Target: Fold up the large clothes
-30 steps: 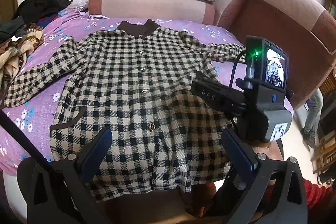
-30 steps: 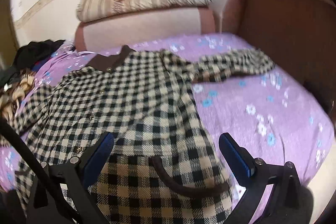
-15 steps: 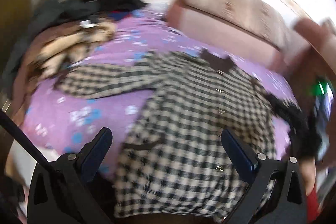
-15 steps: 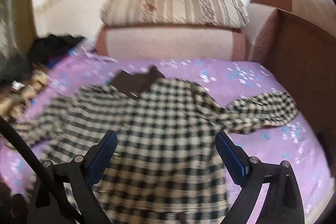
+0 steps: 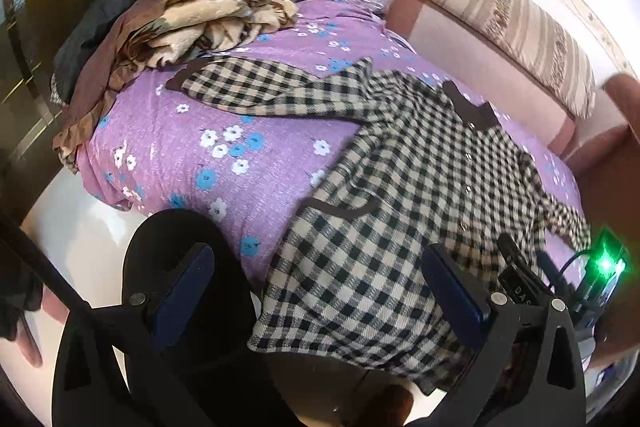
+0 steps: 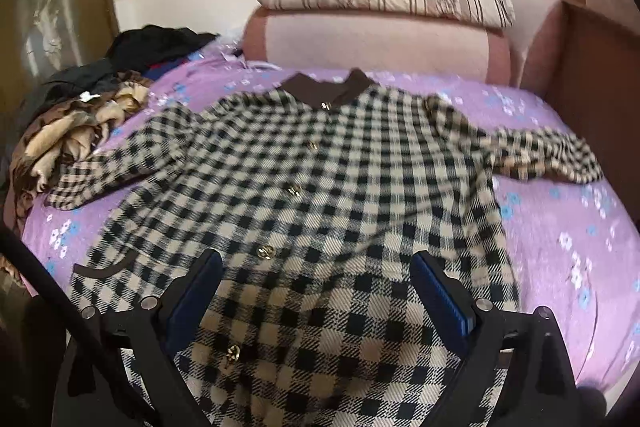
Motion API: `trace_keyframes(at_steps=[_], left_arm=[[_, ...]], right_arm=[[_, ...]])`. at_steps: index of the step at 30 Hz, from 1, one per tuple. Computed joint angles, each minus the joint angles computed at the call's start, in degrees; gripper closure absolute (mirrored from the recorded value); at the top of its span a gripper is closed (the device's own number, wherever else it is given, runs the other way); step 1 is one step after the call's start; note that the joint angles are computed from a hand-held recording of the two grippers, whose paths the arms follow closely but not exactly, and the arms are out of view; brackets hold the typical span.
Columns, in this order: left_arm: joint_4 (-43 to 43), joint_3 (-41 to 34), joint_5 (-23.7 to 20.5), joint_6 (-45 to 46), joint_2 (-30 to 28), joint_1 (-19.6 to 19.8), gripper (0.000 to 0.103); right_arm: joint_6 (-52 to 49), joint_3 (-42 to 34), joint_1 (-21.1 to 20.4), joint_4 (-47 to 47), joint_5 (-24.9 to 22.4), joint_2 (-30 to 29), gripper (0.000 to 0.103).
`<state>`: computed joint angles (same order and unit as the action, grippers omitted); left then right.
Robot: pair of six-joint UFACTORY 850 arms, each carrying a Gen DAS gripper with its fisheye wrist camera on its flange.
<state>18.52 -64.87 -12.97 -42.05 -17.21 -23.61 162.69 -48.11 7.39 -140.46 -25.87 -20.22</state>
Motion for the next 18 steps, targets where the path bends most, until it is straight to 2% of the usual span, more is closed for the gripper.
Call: trace_keyframes(at_steps=[3,7,18], left_arm=[[-0.70,0.01,0.19,1.72,0.19,-0.82,0.000],[-1.09,0.04,0.19,2.39,0.36,-0.91,0.000],[0.96,0.17,0.14,1.26,0.43,-1.51,0.000]], right_arm=[[-3.57,0.79,0.74,2.98,-1.79,0.41,0.006],[-2.50,1.26,-0.40,3.17,-0.41,0.28,0.006],[-3.33,2.05,-1.27,5.47,-0.32,-0.09,0.006]])
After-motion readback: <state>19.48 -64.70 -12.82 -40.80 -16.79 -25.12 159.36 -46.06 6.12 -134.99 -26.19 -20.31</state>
